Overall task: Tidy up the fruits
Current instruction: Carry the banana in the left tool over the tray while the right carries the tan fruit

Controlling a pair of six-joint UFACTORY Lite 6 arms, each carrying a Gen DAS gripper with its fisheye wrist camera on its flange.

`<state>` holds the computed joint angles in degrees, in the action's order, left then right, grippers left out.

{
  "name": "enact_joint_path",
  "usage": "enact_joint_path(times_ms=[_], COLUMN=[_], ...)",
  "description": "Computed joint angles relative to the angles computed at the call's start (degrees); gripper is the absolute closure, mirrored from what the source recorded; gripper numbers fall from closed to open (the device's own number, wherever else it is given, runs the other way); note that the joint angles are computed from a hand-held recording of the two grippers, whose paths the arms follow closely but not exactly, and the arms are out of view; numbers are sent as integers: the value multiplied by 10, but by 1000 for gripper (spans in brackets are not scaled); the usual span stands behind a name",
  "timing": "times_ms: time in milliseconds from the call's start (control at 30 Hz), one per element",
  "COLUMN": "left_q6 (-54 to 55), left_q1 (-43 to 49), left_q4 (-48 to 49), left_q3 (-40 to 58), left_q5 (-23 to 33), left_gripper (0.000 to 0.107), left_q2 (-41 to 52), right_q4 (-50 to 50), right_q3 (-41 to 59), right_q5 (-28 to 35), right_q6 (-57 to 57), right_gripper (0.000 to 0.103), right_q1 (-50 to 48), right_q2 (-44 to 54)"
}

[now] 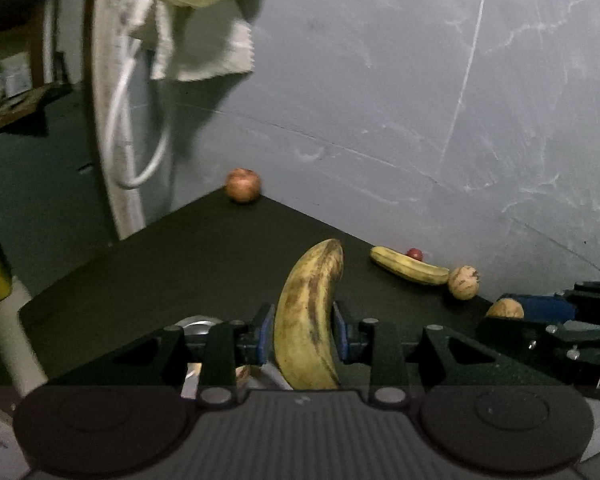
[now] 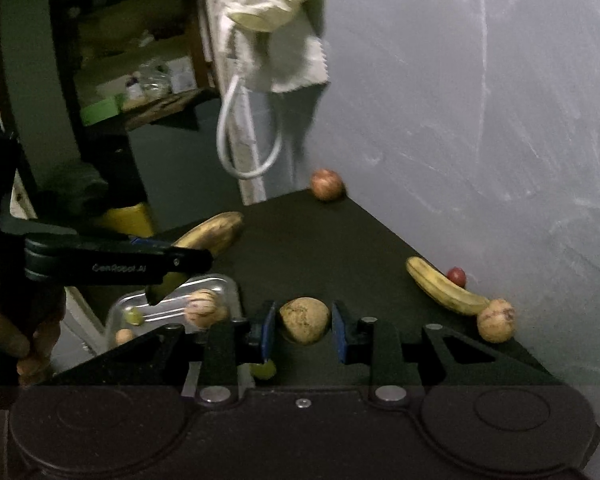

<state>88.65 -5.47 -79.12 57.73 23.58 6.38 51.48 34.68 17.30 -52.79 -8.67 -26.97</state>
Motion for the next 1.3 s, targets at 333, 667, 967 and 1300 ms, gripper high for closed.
enact_joint_path(times_ms=[333, 667, 967, 1300], left_q6=[-52, -104, -100, 87], left_q1=[75, 163, 182, 174], left_q4=[55, 113, 95, -88], left_q3=[-144, -241, -303, -315], left_q5=[6, 26, -9, -59], left_gripper=[74, 74, 74, 74], left_q2=[-176, -271, -279, -189], right_q4=[-48, -47, -24, 132], right_q3=[-5, -14, -12, -10], right_q5=[40, 62, 49, -17], right_q6=[56, 53, 18, -149], right_gripper=[72, 72, 72, 72], right_q1=[45, 68, 98, 163], right_q2=[-79, -105, -65, 60])
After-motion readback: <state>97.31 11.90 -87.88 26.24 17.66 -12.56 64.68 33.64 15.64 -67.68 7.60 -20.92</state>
